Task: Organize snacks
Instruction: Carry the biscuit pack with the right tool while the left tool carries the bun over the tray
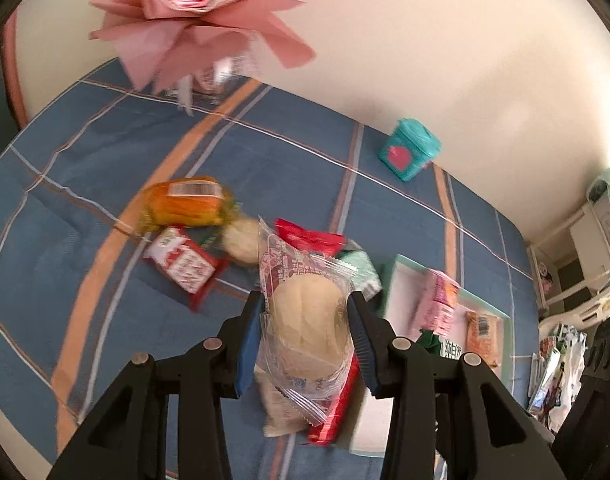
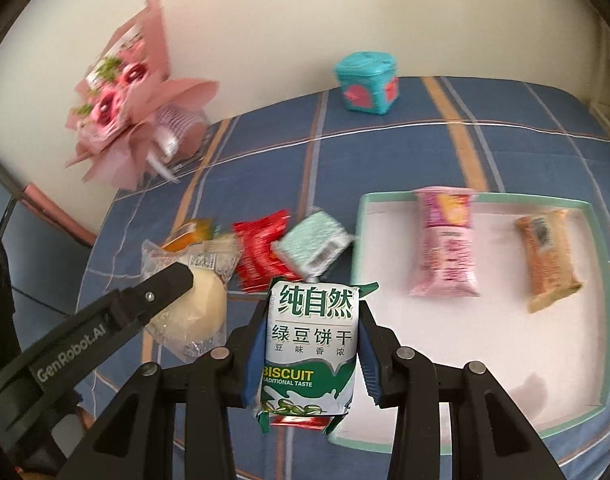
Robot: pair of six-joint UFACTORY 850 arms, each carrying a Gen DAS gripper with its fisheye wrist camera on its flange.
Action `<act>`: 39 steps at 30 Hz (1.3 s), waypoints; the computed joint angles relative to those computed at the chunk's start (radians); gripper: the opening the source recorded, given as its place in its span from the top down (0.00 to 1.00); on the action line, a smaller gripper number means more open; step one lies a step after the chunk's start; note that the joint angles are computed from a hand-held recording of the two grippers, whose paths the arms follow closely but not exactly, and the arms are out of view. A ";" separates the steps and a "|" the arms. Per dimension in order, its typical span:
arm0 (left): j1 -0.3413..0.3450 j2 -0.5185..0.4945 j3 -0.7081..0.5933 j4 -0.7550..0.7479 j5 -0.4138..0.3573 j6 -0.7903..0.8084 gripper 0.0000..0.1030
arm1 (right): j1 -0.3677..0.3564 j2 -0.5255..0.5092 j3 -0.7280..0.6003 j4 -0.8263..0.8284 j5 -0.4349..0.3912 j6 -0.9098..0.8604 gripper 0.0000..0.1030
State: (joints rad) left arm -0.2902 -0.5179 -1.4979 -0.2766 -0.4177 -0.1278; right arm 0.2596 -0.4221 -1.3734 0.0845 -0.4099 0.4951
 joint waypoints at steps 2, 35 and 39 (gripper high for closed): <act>-0.019 -0.007 -0.009 0.001 -0.002 0.002 0.57 | -0.019 0.016 0.021 -0.007 0.003 0.013 0.59; -0.262 -0.204 -0.250 0.105 -0.006 0.098 0.57 | -0.310 0.163 0.231 -0.373 0.055 0.358 0.59; -0.269 -0.230 -0.279 0.125 -0.012 0.083 0.57 | -0.328 0.148 0.236 -0.403 0.059 0.397 0.59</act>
State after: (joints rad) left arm -0.5595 -0.7483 -1.7771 -0.1519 -0.4302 -0.0450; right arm -0.0687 -0.2740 -1.1371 -0.3190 -0.3507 0.8922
